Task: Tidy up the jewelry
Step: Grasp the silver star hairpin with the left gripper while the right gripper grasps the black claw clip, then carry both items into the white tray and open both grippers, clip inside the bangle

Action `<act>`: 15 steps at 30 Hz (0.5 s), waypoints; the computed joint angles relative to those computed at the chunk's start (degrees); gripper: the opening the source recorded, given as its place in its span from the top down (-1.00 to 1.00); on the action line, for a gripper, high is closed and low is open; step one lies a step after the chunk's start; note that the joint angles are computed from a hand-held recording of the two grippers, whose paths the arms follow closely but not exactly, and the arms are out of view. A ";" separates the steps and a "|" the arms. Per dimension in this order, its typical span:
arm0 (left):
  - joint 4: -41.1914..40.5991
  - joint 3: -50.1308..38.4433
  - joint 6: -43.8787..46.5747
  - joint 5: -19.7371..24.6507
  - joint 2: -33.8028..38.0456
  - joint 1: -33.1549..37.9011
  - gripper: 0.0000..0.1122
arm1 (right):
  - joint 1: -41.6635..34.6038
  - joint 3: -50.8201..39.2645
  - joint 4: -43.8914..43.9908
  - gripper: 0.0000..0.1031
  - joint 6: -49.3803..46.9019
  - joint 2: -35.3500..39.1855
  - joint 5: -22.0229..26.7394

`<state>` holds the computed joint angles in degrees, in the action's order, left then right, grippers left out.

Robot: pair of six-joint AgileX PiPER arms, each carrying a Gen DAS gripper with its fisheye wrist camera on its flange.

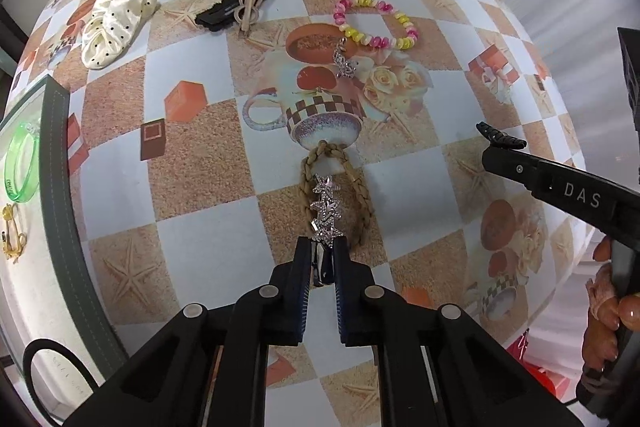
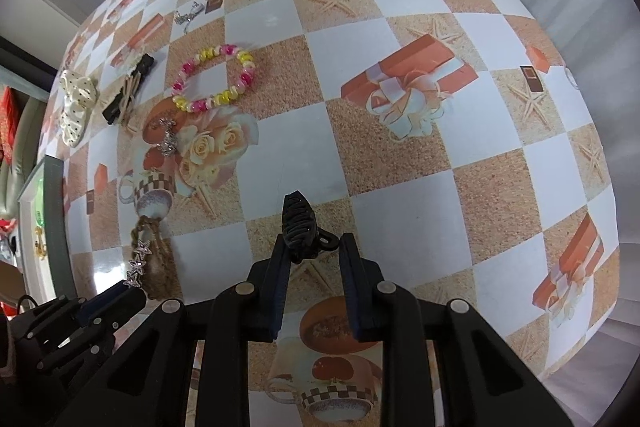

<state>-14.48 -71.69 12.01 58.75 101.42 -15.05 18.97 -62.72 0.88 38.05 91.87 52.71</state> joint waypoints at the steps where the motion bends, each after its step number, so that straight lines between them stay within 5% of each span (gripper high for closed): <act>1: -0.23 -0.14 0.33 0.10 -0.15 0.23 0.73 | 0.03 -0.15 -0.03 0.49 0.10 -0.14 0.15; 15: -2.94 -0.89 4.08 1.93 -4.28 6.93 0.73 | 2.66 -5.71 1.31 0.49 1.08 -1.38 3.44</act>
<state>-17.42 -72.58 16.09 60.68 97.14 -8.12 21.63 -68.43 2.18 39.13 90.49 56.14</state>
